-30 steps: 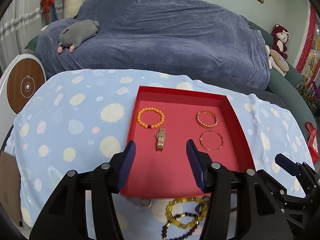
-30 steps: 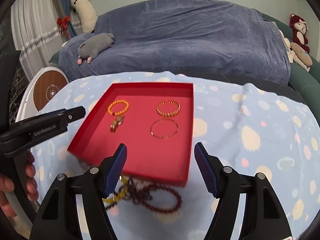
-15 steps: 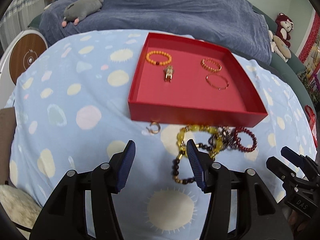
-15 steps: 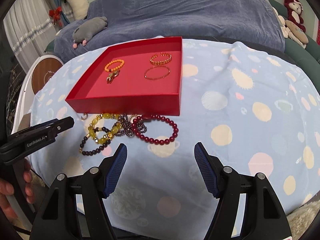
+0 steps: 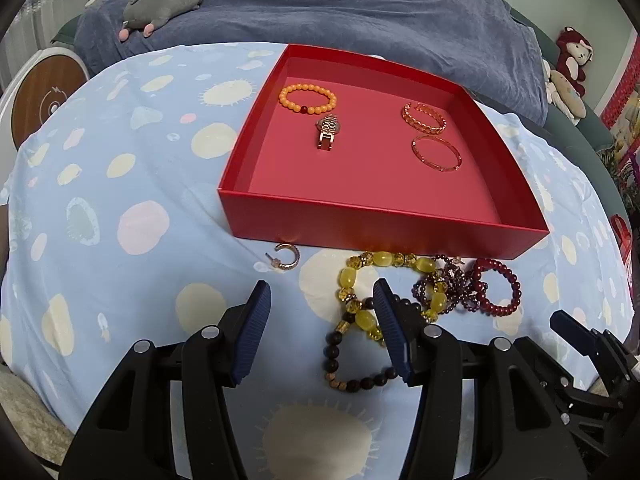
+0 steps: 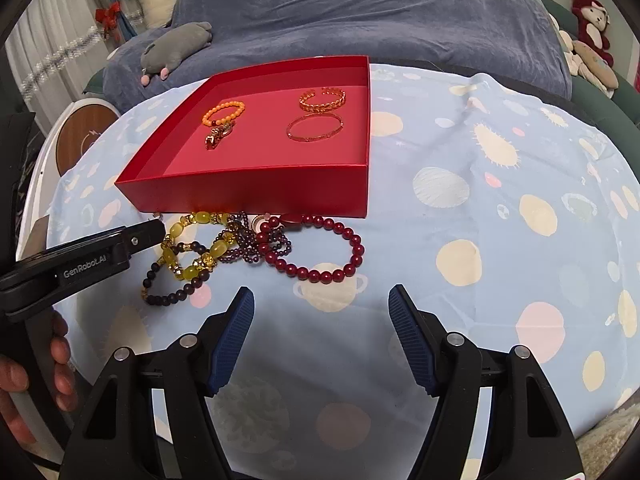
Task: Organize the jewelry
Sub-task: 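Withdraw both open tools from the box back to the jewelry pile, then grasp the yellow bead bracelet with the left tool while the right tool grasps the red bead bracelet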
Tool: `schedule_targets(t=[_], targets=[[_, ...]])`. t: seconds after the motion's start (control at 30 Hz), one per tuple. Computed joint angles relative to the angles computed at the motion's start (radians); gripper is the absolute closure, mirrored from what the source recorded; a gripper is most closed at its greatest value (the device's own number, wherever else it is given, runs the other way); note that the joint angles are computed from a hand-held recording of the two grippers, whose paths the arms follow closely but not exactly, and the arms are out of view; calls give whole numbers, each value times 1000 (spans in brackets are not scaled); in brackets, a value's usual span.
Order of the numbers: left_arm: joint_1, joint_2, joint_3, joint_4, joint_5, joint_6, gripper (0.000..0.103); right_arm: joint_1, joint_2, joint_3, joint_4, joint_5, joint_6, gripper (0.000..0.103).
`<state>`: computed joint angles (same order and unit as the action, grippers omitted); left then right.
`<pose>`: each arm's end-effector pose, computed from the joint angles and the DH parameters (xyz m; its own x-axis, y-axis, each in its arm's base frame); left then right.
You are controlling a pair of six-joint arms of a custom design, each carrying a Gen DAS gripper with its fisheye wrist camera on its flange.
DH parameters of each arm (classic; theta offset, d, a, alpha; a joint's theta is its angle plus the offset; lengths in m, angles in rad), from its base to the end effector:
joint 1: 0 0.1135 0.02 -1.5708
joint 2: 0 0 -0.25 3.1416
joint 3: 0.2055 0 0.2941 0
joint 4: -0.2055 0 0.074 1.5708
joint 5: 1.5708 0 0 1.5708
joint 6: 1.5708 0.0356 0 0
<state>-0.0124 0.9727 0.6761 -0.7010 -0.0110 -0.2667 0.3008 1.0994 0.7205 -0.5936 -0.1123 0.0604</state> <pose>0.2315 -0.0025 0.2013 -0.8121 -0.2535 -0.5256 -0.2152 0.9673 -0.1340 0.2450 0.0802 0.1951 -0.8092 -0.1882 -0.5566 -0.3064 0.9435 0.1264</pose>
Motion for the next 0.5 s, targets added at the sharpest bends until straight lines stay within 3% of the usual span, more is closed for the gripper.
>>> schedule_targets(t=[0.5], targets=[[-42,116,25,66,-46,-10,55,11,30,7,6,6,12,36]])
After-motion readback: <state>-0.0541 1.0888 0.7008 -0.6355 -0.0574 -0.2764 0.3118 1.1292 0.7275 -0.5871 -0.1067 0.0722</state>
